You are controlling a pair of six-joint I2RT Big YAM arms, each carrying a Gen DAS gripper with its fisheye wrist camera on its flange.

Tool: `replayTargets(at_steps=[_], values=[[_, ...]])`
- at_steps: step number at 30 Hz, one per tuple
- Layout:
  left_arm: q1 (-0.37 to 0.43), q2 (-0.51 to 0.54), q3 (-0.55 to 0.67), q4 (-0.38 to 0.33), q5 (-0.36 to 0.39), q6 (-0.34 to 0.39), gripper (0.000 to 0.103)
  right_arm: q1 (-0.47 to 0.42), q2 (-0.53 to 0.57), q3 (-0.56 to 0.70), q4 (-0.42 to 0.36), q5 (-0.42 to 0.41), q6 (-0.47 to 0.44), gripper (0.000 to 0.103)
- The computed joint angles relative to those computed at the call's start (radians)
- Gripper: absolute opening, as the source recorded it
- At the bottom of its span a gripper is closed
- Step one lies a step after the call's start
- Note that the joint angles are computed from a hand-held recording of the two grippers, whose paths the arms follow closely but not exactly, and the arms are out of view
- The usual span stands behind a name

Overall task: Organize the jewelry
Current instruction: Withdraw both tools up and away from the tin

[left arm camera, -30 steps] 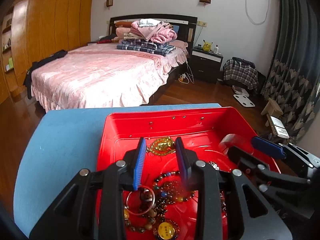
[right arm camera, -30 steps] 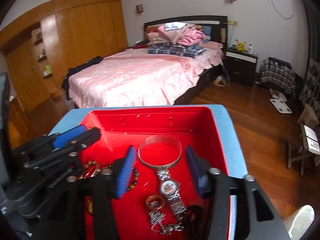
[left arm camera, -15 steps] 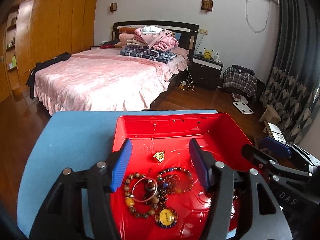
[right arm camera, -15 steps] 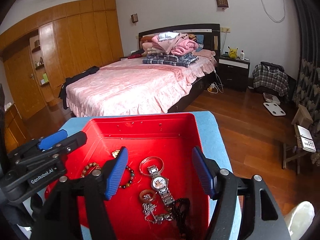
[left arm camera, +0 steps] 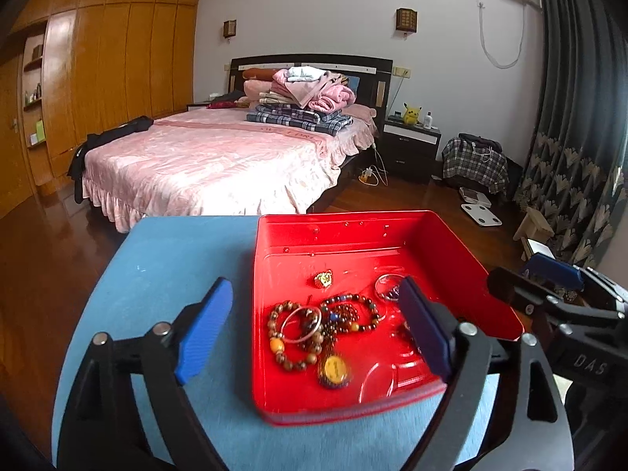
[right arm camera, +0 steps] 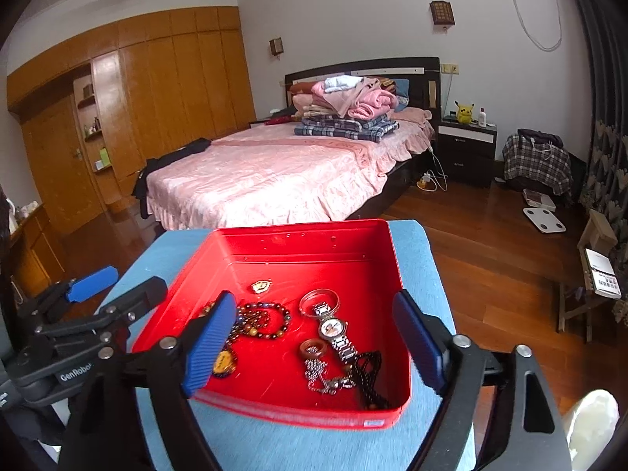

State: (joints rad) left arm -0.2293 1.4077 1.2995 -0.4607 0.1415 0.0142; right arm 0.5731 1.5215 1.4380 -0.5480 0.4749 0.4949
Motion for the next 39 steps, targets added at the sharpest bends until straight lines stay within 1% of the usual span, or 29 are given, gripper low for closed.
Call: replayTargets(at_steps=[1, 4, 9, 15, 32, 39], values=[[0.002, -0.012, -0.011, -0.001, 0.001, 0.000, 0.088, 0.006, -0.008, -0.006, 0.003, 0.004, 0.001, 0.091], [0.006, -0.046, -0.042, 0.004, 0.002, -0.003, 0.090, 0.020, -0.030, -0.020, 0.010, 0.017, 0.000, 0.097], [0.014, -0.079, -0.063, -0.002, 0.000, -0.009, 0.093, 0.038, -0.054, -0.031, -0.005, 0.041, 0.010, 0.097], [0.014, -0.115, -0.078, -0.004, -0.010, -0.015, 0.095, 0.045, -0.080, -0.055, 0.003, 0.026, 0.023, 0.097], [0.026, -0.195, -0.121, -0.003, -0.015, -0.005, 0.095, 0.073, -0.132, -0.096, 0.021, 0.059, 0.024, 0.097], [0.029, -0.201, -0.122, -0.007, -0.013, -0.002, 0.095, 0.082, -0.139, -0.097, 0.019, 0.071, 0.016, 0.097]])
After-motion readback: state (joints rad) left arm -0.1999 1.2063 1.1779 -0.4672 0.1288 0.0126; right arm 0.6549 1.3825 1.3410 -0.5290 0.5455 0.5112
